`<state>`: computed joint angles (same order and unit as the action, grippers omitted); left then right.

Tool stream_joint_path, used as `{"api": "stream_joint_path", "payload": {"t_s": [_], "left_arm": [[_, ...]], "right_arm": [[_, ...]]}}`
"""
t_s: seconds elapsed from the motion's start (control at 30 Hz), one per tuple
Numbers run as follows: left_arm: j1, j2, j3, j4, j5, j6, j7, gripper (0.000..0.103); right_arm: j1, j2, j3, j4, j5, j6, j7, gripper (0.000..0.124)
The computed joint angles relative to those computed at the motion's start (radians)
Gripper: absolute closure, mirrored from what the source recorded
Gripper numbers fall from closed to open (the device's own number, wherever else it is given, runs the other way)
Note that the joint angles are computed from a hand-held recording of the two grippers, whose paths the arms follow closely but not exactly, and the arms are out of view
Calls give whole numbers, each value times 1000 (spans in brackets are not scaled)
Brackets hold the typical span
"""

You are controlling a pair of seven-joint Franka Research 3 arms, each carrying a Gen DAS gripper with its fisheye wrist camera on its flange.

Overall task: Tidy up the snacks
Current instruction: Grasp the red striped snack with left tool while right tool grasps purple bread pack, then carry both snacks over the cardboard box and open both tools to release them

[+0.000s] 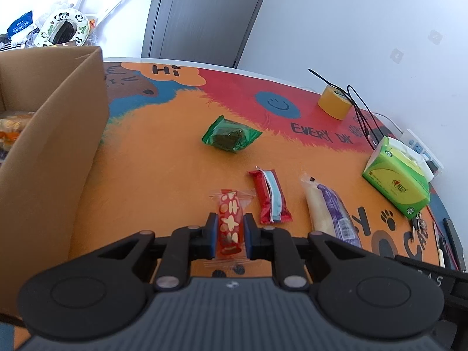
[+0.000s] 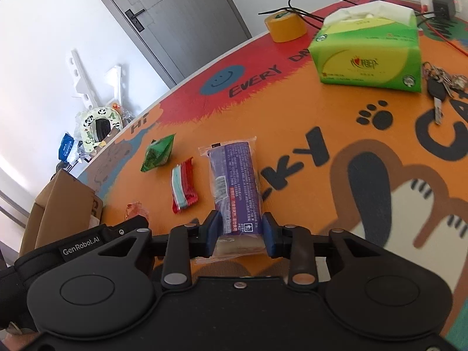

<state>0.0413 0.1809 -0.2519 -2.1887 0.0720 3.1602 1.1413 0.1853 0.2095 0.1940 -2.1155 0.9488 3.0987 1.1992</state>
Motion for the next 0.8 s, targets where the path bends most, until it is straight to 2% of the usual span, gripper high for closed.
{"api": "stream_joint_path", "payload": {"t_s": [0.17,0.27,0.4,0.47,0.57,0.67,0.73,0.8], "left_arm": [[48,-10,-50,-16,-44,-2,45,86],[39,-6,-38,-12,-47,-7,52,86],[1,6,7,3,-20,-31,32,86],[7,11,0,11,-21,-44,49,86],[-73,14,91,21,68,-57,-24,83],[-158,16,188,27,209,-58,-121,83],[-173,17,209,31,268,-59,-161,83],[-169,19,209,32,303,-55,-180,84]], "right_arm": [[21,1,-19,-2,-54,1,40,83],[22,16,-18,11,-84,8,56,80],[40,42,-45,31,-168,0,127,80],[44,50,-49,35,-206,4,152,78],[62,59,-65,34,-273,23,199,75],[82,65,-87,36,-343,29,254,73],[84,67,-89,32,-374,40,280,76],[138,65,-152,20,-445,49,345,85]]}}
